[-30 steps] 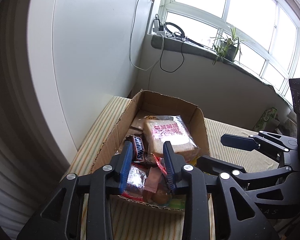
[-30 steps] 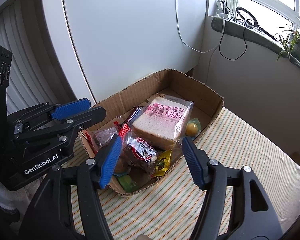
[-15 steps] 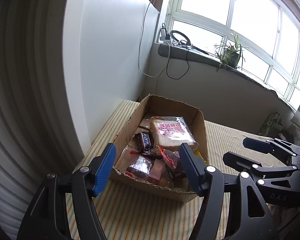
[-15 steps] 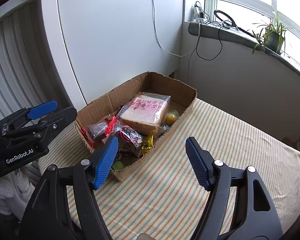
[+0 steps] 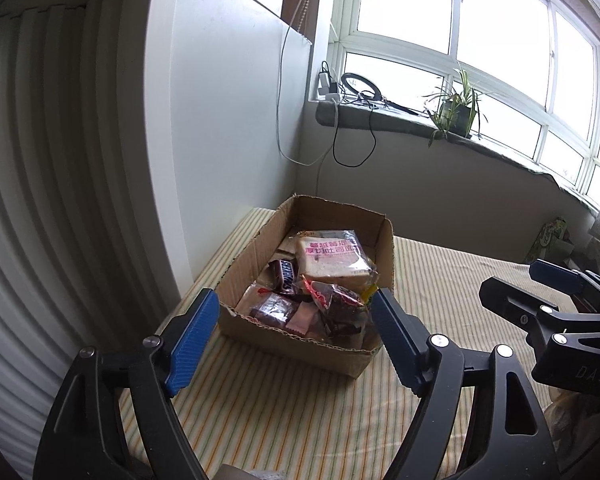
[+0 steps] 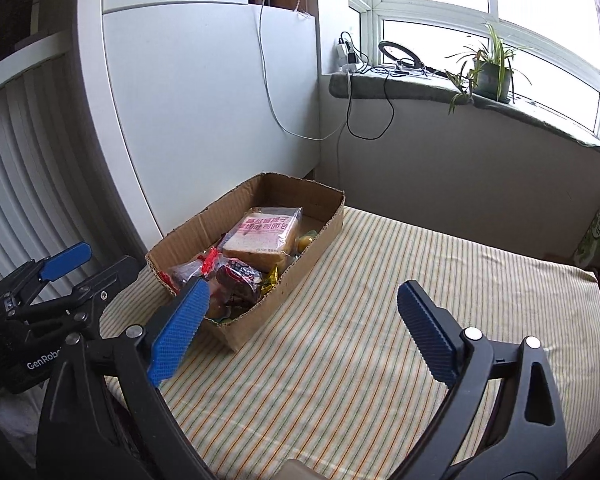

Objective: Organize snacks

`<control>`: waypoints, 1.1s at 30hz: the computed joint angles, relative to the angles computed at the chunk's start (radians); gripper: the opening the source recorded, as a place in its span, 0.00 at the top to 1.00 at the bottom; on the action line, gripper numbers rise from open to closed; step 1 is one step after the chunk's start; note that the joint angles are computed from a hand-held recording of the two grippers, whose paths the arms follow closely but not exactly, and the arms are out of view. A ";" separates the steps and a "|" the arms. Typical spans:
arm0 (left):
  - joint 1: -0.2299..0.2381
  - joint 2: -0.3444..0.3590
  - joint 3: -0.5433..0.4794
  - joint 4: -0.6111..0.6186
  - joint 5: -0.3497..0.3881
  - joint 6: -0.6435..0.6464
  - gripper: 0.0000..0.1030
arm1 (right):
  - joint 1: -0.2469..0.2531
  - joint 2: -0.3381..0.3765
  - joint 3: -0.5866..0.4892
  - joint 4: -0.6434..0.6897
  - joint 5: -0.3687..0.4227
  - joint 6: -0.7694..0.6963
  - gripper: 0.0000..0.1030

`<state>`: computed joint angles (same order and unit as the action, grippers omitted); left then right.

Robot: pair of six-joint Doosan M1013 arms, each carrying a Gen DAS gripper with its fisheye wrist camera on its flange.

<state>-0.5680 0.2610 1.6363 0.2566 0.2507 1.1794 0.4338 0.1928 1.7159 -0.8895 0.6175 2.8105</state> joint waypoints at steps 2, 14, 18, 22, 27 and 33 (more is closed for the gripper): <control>-0.002 -0.003 0.001 -0.007 0.001 0.009 0.23 | 0.003 -0.005 0.005 -0.007 0.008 0.019 0.06; -0.012 -0.021 0.014 0.046 -0.009 -0.063 0.23 | 0.008 -0.018 0.019 -0.019 0.011 0.032 0.06; -0.013 -0.017 0.007 0.004 0.001 -0.025 0.23 | 0.009 -0.020 0.021 -0.026 0.016 0.037 0.06; -0.016 -0.016 0.004 -0.011 0.004 -0.013 0.23 | 0.009 -0.025 0.026 -0.031 0.011 0.046 0.06; -0.022 -0.017 0.004 0.006 0.005 -0.026 0.23 | 0.006 -0.031 0.032 -0.035 0.004 0.054 0.06; -0.024 -0.021 0.007 0.012 0.004 -0.033 0.23 | 0.006 -0.032 0.031 -0.041 0.009 0.054 0.06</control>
<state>-0.5922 0.2403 1.6434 0.2682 0.2550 1.1469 0.4402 0.1612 1.7468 -0.9302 0.6264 2.8649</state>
